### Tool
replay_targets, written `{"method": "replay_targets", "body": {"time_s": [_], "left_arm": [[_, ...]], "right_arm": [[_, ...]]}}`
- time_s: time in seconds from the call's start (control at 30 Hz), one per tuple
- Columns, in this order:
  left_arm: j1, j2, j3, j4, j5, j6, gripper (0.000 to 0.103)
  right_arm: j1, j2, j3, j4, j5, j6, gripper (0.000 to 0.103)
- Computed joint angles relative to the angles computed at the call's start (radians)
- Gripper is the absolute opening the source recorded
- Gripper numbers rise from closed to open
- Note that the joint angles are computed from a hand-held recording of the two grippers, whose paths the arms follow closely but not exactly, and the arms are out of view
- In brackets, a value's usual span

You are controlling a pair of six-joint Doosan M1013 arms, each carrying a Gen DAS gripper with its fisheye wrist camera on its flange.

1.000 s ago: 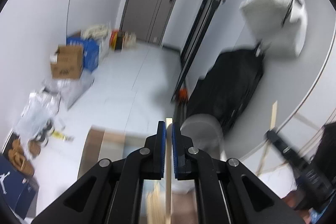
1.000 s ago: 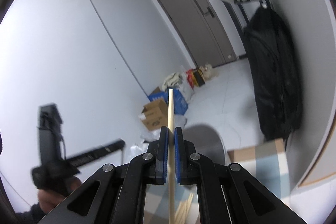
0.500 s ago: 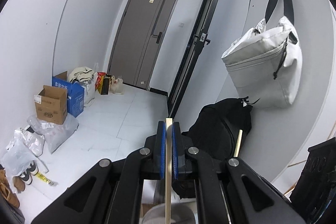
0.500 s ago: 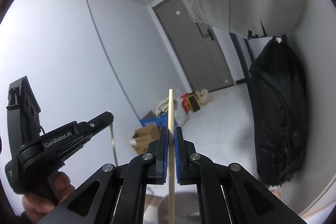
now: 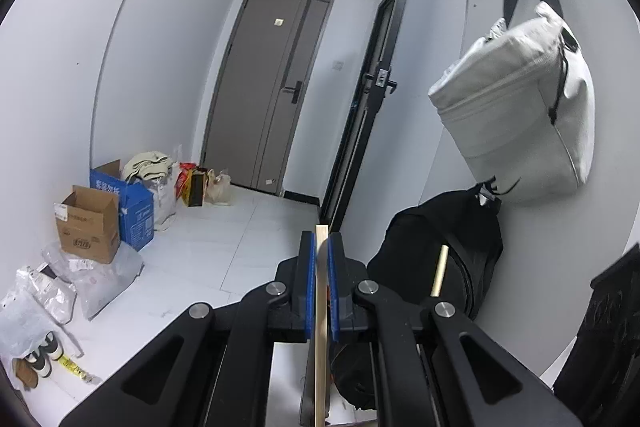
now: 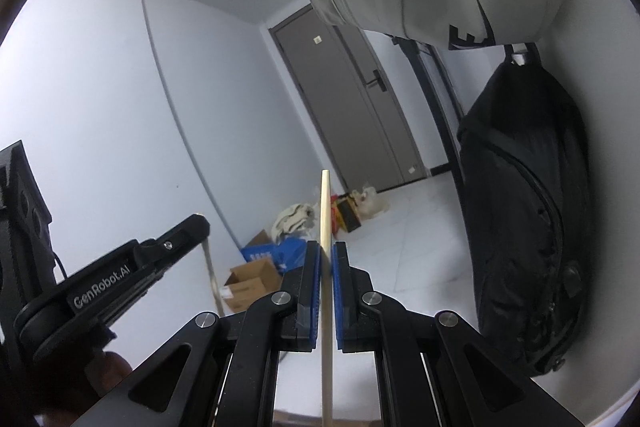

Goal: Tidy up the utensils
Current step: 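Raise both held chopsticks up and carry them over the white utensil holder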

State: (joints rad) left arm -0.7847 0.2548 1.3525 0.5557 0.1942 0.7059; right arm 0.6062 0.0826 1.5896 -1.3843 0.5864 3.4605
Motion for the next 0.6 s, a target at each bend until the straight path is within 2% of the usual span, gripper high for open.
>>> {"method": "replay_targets", "body": {"time_s": [0.1, 0.13, 0.3, 0.37, 0.6], "left_arm": [[-0.004, -0.001, 0.02, 0.145, -0.027, -0.135, 0.002], [-0.003, -0.002, 0.025, 0.156, -0.039, -0.146, 0.002], [-0.012, 0.002, 0.035, 0.377, -0.042, -0.336, 0.002], [-0.015, -0.004, 0.049, 0.53, -0.047, -0.479, 0.002], [-0.018, -0.004, 0.047, 0.483, -0.044, -0.416, 0.002]], "right_arm": [[0.006, 0.005, 0.007, -0.042, 0.007, 0.029, 0.005], [0.008, 0.007, 0.011, -0.056, 0.011, 0.031, 0.005], [0.029, 0.017, 0.021, -0.114, 0.042, 0.016, 0.005], [0.038, 0.018, 0.029, -0.156, 0.056, 0.028, 0.005], [0.047, 0.022, 0.031, -0.203, 0.076, 0.058, 0.005]]}}
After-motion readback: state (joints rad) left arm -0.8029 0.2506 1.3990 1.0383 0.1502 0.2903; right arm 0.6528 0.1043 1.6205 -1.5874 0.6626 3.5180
